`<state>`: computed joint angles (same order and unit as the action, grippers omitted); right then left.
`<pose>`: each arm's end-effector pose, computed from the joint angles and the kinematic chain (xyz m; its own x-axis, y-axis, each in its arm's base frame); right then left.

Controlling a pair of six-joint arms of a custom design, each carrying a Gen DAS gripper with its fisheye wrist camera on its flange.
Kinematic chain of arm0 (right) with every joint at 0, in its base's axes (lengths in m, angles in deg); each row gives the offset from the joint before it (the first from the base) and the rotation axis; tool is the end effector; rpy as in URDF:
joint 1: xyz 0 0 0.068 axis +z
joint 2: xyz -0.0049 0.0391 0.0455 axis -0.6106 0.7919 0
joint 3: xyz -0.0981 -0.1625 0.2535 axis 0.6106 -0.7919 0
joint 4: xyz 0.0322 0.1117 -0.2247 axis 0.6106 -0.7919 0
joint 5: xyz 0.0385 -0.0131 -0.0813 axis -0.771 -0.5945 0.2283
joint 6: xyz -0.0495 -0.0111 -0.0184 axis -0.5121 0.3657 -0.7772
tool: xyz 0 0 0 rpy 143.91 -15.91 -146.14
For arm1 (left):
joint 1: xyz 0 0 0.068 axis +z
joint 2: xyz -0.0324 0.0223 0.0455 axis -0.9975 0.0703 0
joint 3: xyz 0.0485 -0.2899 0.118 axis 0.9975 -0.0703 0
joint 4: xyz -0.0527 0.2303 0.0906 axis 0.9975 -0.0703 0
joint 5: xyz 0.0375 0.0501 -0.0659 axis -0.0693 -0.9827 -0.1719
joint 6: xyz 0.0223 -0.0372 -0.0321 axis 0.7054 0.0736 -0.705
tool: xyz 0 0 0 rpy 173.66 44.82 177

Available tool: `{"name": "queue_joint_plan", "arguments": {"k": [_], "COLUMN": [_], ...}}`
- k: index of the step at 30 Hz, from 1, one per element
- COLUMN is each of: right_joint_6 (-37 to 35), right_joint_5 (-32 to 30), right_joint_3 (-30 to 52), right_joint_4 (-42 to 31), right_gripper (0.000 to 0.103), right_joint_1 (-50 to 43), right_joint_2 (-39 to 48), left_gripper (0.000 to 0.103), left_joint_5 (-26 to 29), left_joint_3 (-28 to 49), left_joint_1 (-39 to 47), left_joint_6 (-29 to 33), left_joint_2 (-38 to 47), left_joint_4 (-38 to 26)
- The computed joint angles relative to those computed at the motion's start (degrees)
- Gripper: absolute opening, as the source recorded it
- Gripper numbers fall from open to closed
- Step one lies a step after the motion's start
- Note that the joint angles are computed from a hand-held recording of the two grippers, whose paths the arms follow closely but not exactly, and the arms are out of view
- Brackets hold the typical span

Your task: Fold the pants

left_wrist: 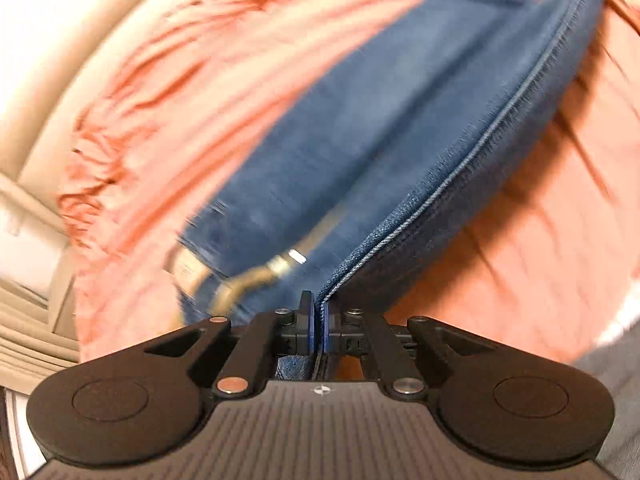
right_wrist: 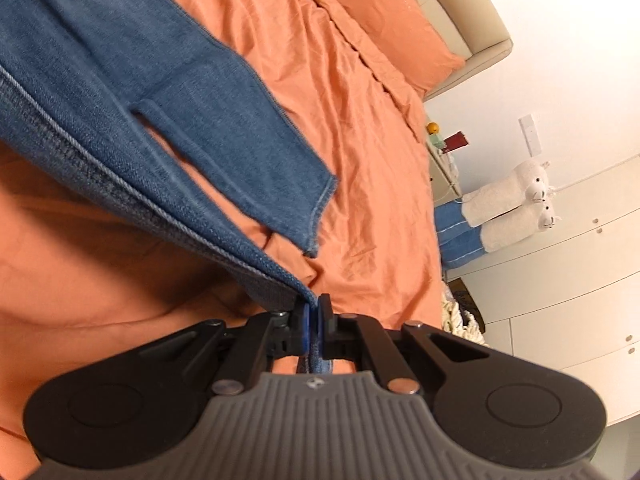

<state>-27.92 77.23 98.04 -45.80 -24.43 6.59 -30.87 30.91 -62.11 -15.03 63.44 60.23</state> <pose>0.1511 0.0119 0.3995 -0.8187 -0.5033 -0.2765 -0.1766 0.6788 -0.7127 0.2807 0.1151 0.2906 -0.5231 0.7497 -0.4054 0.5665 0.6612 0.4917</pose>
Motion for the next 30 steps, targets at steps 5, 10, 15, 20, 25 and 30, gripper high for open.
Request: {"name": "queue_joint_plan", "arguments": {"k": [5,10,15,20,25,30], "right_joint_6": [-3.0,-8.7,-13.0,-14.9,-16.2,-16.7], "right_joint_5": [0.0,-1.9,-3.5,-4.6,-4.4,-4.6], "right_joint_3": [6.4,12.2,18.3,25.5,28.2,27.9], "right_joint_4": [2.7,8.5,15.1,19.4,22.6,25.0], "right_gripper": [0.000,0.000,0.000,0.000,0.000,0.000], "right_joint_1": [-2.6,-6.9,-10.2,-12.4,-13.0,-13.4], "right_joint_2": [5.8,15.0,26.9,40.5,51.4,57.5], "left_gripper": [0.004,0.004,0.004,0.005,0.005,0.005], "left_joint_5": [-2.1,-9.1,-14.1,-17.5,-19.5,-18.9], "left_joint_3": [16.5,34.3,53.8,71.3,86.5,92.0], "left_joint_1": [-3.1,-9.0,-12.7,-14.9,-15.8,-15.1], "left_joint_6": [-5.8,-11.4,-15.8,-17.7,-18.8,-18.0], "left_joint_2": [6.0,16.2,30.5,44.9,57.8,63.5], "left_joint_4": [-7.0,-13.5,-20.9,-27.6,-34.1,-36.8]}}
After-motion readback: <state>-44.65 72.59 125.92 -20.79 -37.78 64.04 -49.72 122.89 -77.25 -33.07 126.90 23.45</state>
